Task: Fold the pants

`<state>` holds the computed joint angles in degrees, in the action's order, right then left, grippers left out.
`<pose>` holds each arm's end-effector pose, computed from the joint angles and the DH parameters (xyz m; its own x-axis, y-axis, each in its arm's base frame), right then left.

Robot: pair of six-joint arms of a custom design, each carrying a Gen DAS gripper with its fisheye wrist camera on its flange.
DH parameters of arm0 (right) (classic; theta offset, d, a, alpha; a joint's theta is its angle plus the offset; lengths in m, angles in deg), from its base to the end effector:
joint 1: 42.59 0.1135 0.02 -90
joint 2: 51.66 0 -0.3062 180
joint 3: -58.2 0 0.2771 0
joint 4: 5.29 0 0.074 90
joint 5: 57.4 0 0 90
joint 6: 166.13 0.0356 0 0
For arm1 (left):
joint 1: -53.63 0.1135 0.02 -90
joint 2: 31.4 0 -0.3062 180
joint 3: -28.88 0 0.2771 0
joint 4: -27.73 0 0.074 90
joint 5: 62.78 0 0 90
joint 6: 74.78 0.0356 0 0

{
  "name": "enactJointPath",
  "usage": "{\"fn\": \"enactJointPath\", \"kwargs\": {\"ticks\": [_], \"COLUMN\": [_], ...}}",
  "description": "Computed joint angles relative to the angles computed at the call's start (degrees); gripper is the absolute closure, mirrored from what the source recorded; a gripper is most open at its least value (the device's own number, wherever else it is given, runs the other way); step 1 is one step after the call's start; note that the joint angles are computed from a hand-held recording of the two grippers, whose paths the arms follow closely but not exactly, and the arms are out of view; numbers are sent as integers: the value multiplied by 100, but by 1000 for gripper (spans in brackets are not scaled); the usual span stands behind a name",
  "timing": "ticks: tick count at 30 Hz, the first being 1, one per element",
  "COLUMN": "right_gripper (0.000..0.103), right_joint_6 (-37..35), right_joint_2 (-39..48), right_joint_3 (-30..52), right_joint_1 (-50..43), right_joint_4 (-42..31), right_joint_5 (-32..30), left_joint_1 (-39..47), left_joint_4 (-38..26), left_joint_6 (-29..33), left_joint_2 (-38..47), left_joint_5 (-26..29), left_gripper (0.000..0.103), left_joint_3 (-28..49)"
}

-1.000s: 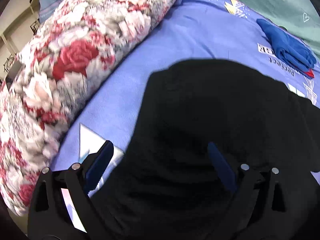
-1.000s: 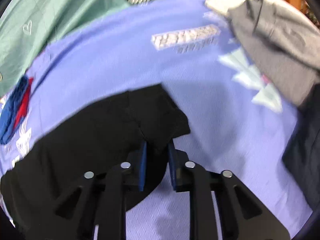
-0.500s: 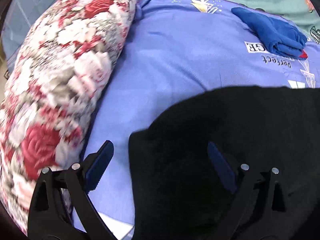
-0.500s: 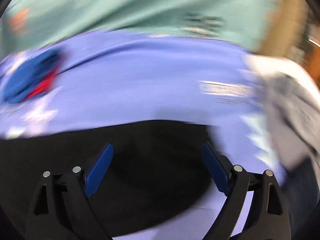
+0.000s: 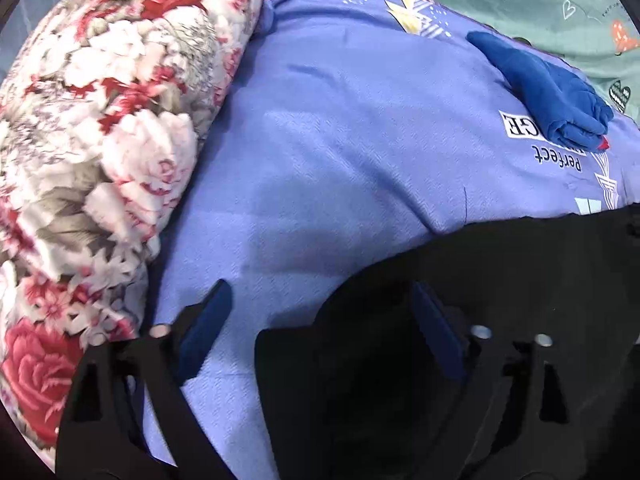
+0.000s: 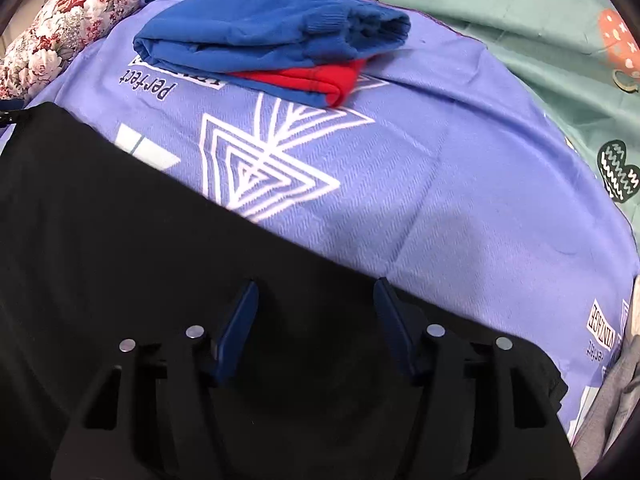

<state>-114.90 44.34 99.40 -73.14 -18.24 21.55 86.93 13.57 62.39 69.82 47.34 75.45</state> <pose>0.2213 -0.1227 0.0908 -0.8947 -0.1856 -0.4063 -0.1589 0.9823 -0.0988 0.2397 0.1428 0.0877 -0.8316 0.2776 -0.4809 0.2917 0.9554 0.0470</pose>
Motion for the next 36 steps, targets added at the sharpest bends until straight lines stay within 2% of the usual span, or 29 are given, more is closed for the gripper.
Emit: {"fn": "enactJointPath", "kwargs": {"ticks": [2, 3, 4, 5, 6, 7, 8, 10, 14, 15, 16, 17, 18, 19, 20, 24, 25, 28, 31, 33, 35, 36], "right_gripper": [53, 58, 59, 59, 59, 57, 50, 46, 53, 57, 63, 79, 101, 102, 102, 102, 102, 102, 102, 102, 102, 102], "right_joint_6": [25, 41, -6, 35, 17, 28, 42, 69, 51, 34, -120, -137, -113, -40, 82, 205, 288, 738, 1278, 1594, 1763, 1874], "right_joint_2": [33, 62, 72, 70, 40, -40, -12, -153, 1, -6, 15, -77, -173, -234, -341, -1011, -1162, -1332, -1266, -1000, -568, -305], "right_joint_3": [69, 148, 209, 192, 189, 145, 169, -16, 218, 206, 265, 217, 142, 117, 73, -115, -85, 83, 268, 390, 474, 443], "right_joint_1": [40, 91, 83, 188, 261, 316, 356, 381, 236, 221, 83, 103, 145, 183, 219, -18, -92, 0, 261, 516, 754, 922], "right_joint_4": [-76, -184, -272, -227, -208, -211, -156, -77, -470, -473, -550, -573, -537, -518, -496, -500, -529, -488, -245, -47, 128, 443], "right_joint_5": [-52, -91, -102, -29, 50, 88, 150, 184, -118, -178, -246, -249, -199, -129, -117, -478, -588, -658, -433, -138, 203, 454], "left_joint_1": [-157, -197, -249, -292, -329, -344, -343, -325, -368, -416, -400, -377, -388, -449, -473, -267, -280, -181, -150, -293, -567, -678], "left_joint_4": [-189, -312, -301, -182, -94, -88, -71, -62, -229, -248, -463, -821, -972, -711, -613, -1109, -1054, -1095, -1007, -859, -270, 1], "left_joint_6": [84, 155, 227, 270, 313, 370, 388, 411, 493, 457, 509, 629, 658, 615, 664, 649, 558, 137, -565, -886, -1095, -1203], "left_joint_2": [198, 272, 254, 189, 129, 95, 76, 93, 263, 336, 392, 418, 358, 138, -63, -377, -442, -656, -762, -629, -445, -349], "left_joint_5": [-130, -141, -149, -174, -194, -193, -187, -150, -186, -191, -55, 120, 186, 88, 56, 395, 388, 630, 967, 812, 326, 121], "left_gripper": [52, 57, 62, 63, 63, 56, 40, 22, 23, 26, 43, 66, 76, 95, 95, 96, 97, 98, 98, 98, 98, 98], "left_joint_3": [127, 182, 140, 53, -18, -49, -58, -35, 108, 140, 238, 367, 384, 192, 84, 266, 260, 350, 454, 467, 260, 162]}}
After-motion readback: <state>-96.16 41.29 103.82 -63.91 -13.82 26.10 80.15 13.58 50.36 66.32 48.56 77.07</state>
